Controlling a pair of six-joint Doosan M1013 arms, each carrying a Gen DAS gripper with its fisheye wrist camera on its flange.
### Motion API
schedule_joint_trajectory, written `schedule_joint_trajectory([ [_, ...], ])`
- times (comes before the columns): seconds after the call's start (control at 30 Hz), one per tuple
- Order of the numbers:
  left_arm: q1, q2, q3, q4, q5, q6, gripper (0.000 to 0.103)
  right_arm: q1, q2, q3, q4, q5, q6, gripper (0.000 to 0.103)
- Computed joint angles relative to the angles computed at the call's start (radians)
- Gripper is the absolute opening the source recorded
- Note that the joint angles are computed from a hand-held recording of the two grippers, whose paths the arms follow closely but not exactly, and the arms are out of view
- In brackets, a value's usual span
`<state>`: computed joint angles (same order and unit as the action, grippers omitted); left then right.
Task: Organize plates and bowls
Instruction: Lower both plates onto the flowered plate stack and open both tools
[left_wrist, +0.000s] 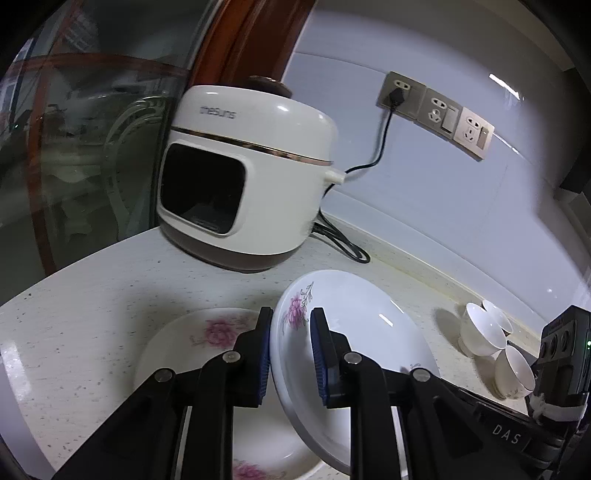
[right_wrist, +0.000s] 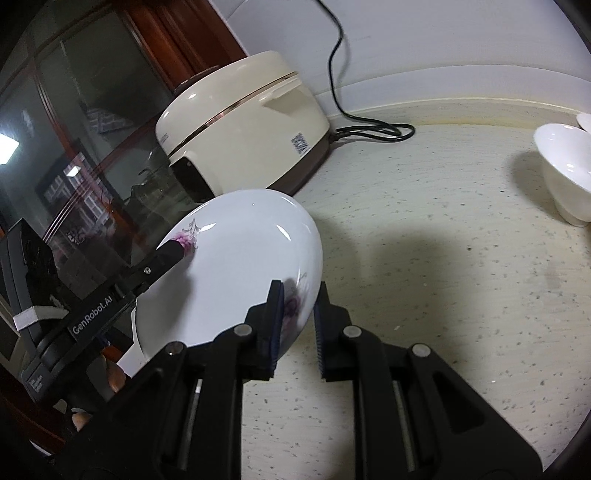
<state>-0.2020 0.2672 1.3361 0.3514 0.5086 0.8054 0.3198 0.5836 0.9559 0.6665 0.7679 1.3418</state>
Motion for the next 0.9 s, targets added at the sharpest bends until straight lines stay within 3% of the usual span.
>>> schedule_joint_trajectory([
  [0.9,0.061,-0.028,0.07,-0.046,-0.005,-0.003,0.02,0.07,0.029,-0.043,-0.109,-0.012,-0.042,0.019],
])
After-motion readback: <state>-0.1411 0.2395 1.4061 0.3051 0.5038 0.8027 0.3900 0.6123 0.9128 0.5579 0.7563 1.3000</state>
